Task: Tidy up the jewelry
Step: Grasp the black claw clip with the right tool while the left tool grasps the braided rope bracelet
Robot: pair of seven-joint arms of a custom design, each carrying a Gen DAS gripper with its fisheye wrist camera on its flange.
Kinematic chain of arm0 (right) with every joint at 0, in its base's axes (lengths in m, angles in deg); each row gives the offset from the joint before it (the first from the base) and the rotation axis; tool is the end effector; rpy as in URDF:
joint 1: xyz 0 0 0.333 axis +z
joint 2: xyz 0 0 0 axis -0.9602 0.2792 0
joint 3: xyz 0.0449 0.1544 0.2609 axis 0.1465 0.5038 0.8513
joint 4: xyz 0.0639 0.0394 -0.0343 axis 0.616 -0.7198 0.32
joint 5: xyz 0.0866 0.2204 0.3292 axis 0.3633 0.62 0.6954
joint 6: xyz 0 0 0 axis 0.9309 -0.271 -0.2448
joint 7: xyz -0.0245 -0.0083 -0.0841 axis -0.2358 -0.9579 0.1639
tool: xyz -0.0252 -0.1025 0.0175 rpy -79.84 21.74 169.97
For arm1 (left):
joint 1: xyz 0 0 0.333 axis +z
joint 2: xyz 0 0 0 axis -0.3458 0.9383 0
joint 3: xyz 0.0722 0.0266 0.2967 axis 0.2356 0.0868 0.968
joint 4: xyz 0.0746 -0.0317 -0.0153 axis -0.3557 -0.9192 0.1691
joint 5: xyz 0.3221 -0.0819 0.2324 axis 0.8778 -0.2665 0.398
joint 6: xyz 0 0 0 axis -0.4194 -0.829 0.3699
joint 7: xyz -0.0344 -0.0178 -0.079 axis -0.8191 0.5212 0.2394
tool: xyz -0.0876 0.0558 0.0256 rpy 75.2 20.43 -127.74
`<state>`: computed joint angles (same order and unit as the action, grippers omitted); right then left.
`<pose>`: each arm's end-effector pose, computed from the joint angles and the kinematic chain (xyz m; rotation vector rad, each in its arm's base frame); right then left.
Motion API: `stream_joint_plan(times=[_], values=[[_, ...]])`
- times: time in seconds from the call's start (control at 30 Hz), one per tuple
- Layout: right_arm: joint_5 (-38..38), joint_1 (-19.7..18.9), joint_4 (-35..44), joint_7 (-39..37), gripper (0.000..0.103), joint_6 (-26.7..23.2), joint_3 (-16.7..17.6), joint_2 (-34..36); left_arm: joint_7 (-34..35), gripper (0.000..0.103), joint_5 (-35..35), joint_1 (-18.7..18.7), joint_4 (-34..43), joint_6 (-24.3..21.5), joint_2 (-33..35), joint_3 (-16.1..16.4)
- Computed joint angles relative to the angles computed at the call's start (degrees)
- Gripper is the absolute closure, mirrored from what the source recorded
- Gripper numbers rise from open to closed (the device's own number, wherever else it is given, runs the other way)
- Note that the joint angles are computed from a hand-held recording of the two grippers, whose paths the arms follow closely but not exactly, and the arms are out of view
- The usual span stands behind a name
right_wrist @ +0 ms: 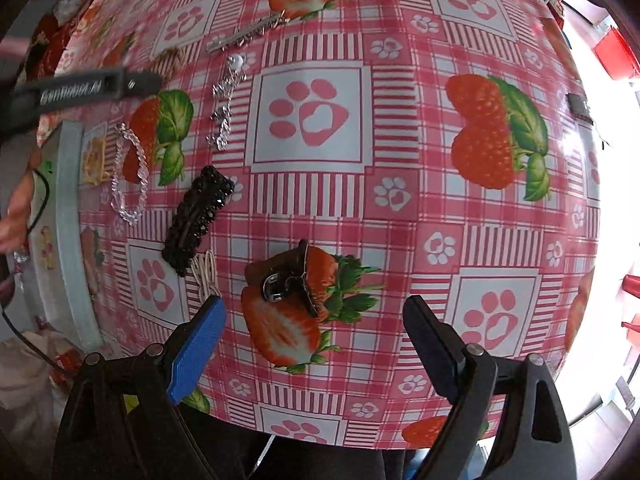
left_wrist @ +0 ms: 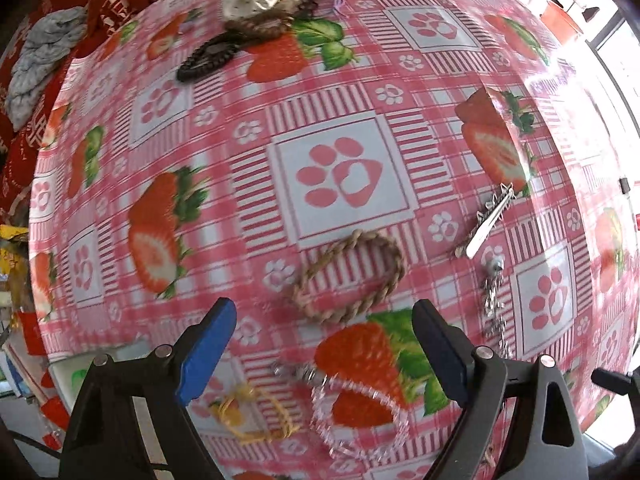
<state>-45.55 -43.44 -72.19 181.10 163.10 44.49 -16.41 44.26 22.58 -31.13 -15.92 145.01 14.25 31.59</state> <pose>0.5287 0.3937 0.4894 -2.1594 2.1892 0.0563 0.6852 -0.2255 0.4791 -1.6758 2.5257 -0.0496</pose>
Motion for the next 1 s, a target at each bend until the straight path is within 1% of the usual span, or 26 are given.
stream_joint_plan(times=[0.1,0.27,0.3,0.33,0.37,0.4,0.43,0.47,0.5,0.53,0.57,0.6,0.63,0.67,0.7,0.73,0.77,0.8,0.83,0.9,1.0], values=[[-1.36,0.94,1.01,1.18,0.012,-0.31,0.04,1.43,0.24,0.008,0.17,-0.40,2.91,-0.82,2.63,0.05],[-3.08,2.41,3.20,2.48,0.012,-0.41,-0.07,3.92,-0.18,0.009,-1.97,-0.17,7.19,-1.86,5.82,-0.23],[-3.35,2.69,3.66,2.48,0.013,-0.44,-0.11,4.40,-0.33,0.009,-2.39,0.00,7.04,-1.80,5.81,-0.27],[-3.50,2.90,4.46,2.49,0.019,-0.80,-0.18,5.04,-0.45,0.013,-3.04,0.20,7.49,-2.00,6.12,-0.41],[-3.81,3.36,5.51,2.79,0.028,-1.36,-0.21,5.95,-0.40,0.014,-3.53,0.41,8.23,-2.14,6.64,-0.46],[-4.30,3.82,6.72,3.05,0.029,-2.31,-0.33,6.89,-0.40,0.015,-3.56,0.35,8.34,-2.02,6.73,-0.44],[-5.17,4.43,7.98,3.23,0.029,-3.30,-0.51,7.83,-0.09,0.019,-3.65,0.49,8.30,-1.84,6.81,-0.43],[-5.57,4.91,9.34,3.31,0.030,-4.08,-0.60,8.66,-0.13,0.023,-3.87,0.56,6.53,-0.98,5.71,-0.57],[-6.01,5.39,10.29,3.29,0.030,-4.56,-0.70,9.37,0.03,0.025,-3.89,0.53,5.73,-0.62,5.10,-0.66],[-6.68,6.05,11.41,3.39,0.034,-5.29,-0.82,10.17,0.47,0.031,-3.92,0.48,5.51,-0.33,4.94,-0.79],[-7.38,6.62,12.45,3.44,0.038,-6.12,-1.03,10.87,0.28,0.038,-4.03,0.32,3.29,0.37,3.26,-1.01],[-7.96,7.18,13.47,3.68,0.040,-6.81,-1.22,11.59,0.42,0.042,-4.07,0.18,2.05,0.83,2.25,-1.20],[-8.11,7.49,14.12,3.86,0.043,-7.25,-1.37,11.94,0.80,0.051,-4.01,0.04,1.77,1.08,2.00,-1.30],[-8.27,7.83,14.79,4.18,0.047,-7.72,-1.52,12.32,0.81,0.061,-4.02,-0.12,1.03,1.34,1.40,-1.39],[-8.44,8.06,15.17,4.44,0.049,-7.96,-1.68,12.54,0.85,0.066,-4.02,-0.30,0.78,1.49,1.16,-1.45],[-8.53,7.97,14.73,4.31,0.054,-7.97,-1.88,12.01,0.85,0.074,-3.89,-0.50,0.66,1.52,1.01,-1.46],[-8.71,7.97,14.67,4.31,0.063,-7.94,-2.00,11.92,0.76,0.082,-3.87,-0.64,0.48,1.59,0.83,-1.47],[-8.89,7.94,14.65,4.38,0.068,-7.86,-2.12,11.82,0.53,0.085,-3.80,-0.87,0.50,1.61,0.86,-1.47],[-8.90,7.96,14.67,4.66,0.075,-7.64,-2.15,11.83,0.32,0.085,-3.82,-0.96,0.40,1.60,0.75,-1.46],[-8.23,7.11,12.87,4.32,0.076,-6.79,-2.20,10.06,-0.30,0.085,-4.48,-0.77,-0.22,1.50,0.16,-1.52],[-6.63,5.59,10.10,4.56,0.077,-3.74,-2.04,8.12,-1.12,0.085,-6.06,0.27,-2.20,1.80,-1.62,-1.53]])
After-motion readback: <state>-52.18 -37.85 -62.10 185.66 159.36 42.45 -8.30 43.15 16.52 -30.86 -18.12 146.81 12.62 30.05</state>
